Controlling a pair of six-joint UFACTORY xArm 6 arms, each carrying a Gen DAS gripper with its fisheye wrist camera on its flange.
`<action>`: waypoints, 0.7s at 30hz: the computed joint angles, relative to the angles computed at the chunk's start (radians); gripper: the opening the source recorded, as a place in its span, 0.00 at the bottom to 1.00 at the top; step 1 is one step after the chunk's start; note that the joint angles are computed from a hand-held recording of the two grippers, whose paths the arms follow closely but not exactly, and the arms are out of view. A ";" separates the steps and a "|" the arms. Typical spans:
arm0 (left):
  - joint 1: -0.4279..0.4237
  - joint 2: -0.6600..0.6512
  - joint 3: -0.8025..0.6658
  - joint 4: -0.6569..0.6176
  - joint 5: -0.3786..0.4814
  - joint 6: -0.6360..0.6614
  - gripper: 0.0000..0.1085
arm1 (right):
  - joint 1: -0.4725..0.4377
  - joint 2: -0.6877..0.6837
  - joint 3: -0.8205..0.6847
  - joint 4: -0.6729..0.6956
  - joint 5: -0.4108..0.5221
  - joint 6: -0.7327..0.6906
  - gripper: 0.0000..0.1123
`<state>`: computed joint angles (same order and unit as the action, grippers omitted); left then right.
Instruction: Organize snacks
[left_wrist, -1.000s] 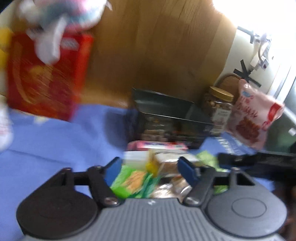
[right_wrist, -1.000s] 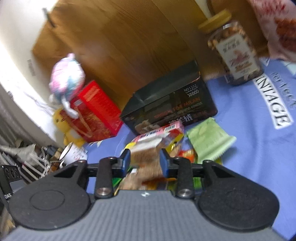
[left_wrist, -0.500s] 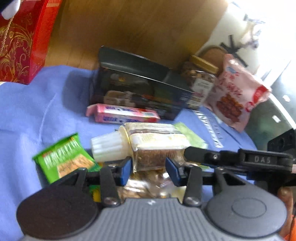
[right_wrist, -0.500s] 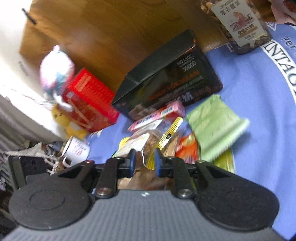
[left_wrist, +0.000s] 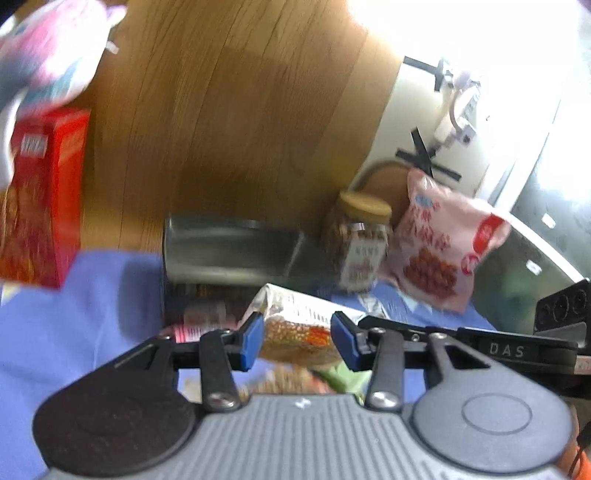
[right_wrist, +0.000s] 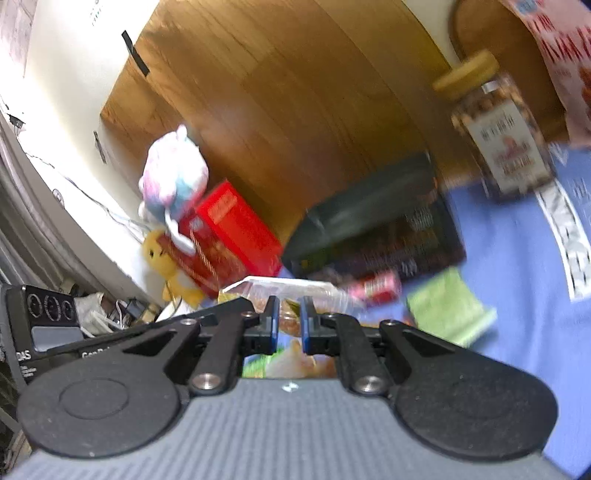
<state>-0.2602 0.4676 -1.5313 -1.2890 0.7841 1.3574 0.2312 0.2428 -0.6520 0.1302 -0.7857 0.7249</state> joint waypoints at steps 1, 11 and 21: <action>-0.009 0.024 -0.042 0.007 -0.009 -0.015 0.37 | -0.014 0.007 -0.026 -0.003 0.010 -0.013 0.13; -0.064 0.472 -0.681 0.190 -0.007 -0.351 0.39 | -0.139 0.191 -0.345 0.011 0.142 -0.197 0.12; -0.052 0.515 -0.661 0.134 -0.208 -0.394 0.70 | -0.125 0.278 -0.286 0.268 -0.076 -0.275 0.43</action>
<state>-0.3126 0.9826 -2.1919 -1.1550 0.5759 0.9634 0.1064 0.5205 -0.9380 0.3986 -0.8619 0.4501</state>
